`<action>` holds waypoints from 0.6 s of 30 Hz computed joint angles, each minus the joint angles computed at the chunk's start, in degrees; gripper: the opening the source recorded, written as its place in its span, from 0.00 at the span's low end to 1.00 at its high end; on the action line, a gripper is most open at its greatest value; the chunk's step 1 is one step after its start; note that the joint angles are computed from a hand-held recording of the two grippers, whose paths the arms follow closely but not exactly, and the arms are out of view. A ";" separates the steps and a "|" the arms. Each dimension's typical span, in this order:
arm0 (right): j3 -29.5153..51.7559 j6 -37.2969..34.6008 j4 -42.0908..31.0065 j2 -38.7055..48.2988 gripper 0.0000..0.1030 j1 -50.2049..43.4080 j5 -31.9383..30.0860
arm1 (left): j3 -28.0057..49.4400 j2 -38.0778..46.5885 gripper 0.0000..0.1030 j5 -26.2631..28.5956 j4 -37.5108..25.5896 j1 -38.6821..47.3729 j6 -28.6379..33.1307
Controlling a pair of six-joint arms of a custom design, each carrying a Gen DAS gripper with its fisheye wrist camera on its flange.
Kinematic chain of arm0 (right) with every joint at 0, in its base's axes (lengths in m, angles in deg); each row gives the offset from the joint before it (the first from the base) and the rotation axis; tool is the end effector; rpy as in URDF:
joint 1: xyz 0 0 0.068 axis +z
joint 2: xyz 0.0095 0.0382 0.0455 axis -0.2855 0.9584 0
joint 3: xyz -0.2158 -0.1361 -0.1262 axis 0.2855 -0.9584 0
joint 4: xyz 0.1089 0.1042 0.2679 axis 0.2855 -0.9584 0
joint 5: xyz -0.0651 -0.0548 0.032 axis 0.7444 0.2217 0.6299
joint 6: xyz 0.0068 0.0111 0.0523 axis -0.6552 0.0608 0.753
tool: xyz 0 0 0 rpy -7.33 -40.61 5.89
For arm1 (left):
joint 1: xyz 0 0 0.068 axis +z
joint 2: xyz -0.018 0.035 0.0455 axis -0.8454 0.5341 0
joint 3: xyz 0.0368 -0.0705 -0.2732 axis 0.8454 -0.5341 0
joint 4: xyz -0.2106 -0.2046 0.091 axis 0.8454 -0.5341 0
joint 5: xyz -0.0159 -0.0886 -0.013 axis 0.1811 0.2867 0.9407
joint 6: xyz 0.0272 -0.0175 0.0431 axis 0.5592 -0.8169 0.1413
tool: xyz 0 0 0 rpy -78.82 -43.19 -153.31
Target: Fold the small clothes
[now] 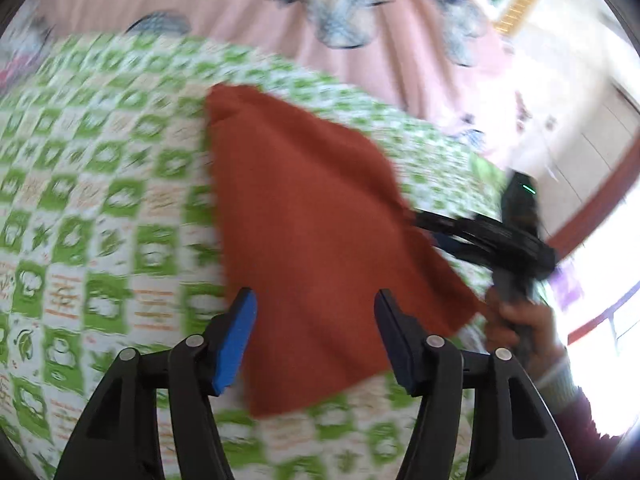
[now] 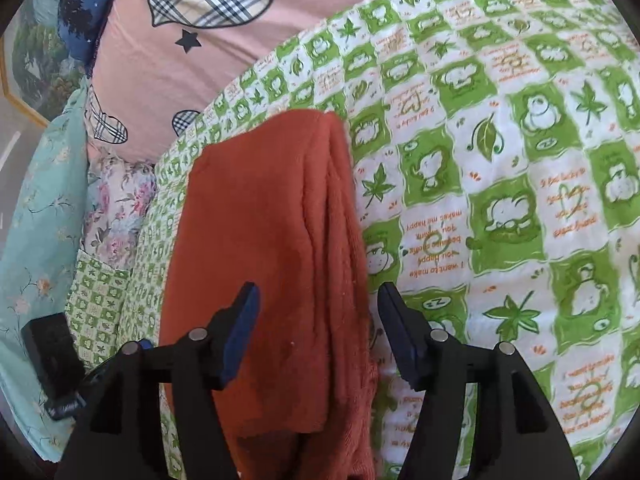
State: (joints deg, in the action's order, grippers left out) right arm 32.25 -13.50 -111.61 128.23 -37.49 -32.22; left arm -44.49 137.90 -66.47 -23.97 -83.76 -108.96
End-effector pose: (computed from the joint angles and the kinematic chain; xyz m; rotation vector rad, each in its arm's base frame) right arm 0.3314 -0.0991 0.1267 -0.1293 2.5171 0.9133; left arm 0.2014 -0.0976 0.1611 -0.4034 2.4175 -0.5506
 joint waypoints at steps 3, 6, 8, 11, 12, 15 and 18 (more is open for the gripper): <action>0.84 0.94 0.72 2.10 0.61 1.22 1.01 | -0.65 8.61 0.72 10.75 7.90 8.80 0.92; 1.80 1.17 0.81 4.08 0.61 2.11 0.00 | 0.48 18.98 0.72 17.02 15.48 14.03 0.56; 1.37 2.27 2.07 4.07 0.60 3.43 0.83 | 0.83 23.06 0.70 17.82 20.30 14.27 -0.11; 0.97 1.98 0.54 3.26 0.38 6.54 2.99 | 4.04 28.48 0.41 17.97 22.97 14.59 2.11; -0.89 3.01 2.36 1.21 0.34 7.55 4.48 | 3.86 28.01 0.34 18.37 23.07 14.84 1.51; -5.45 4.13 3.69 -4.74 0.24 7.85 3.63 | 1.48 20.17 0.24 18.71 18.98 15.44 2.53; -10.33 3.67 2.37 -9.38 0.23 7.71 -3.38 | -2.08 4.79 0.23 16.16 9.31 14.94 3.71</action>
State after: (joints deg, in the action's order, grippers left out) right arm 21.92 -9.83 -109.24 118.85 -29.78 -35.59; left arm -46.57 142.69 -50.31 -14.66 -68.82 -105.25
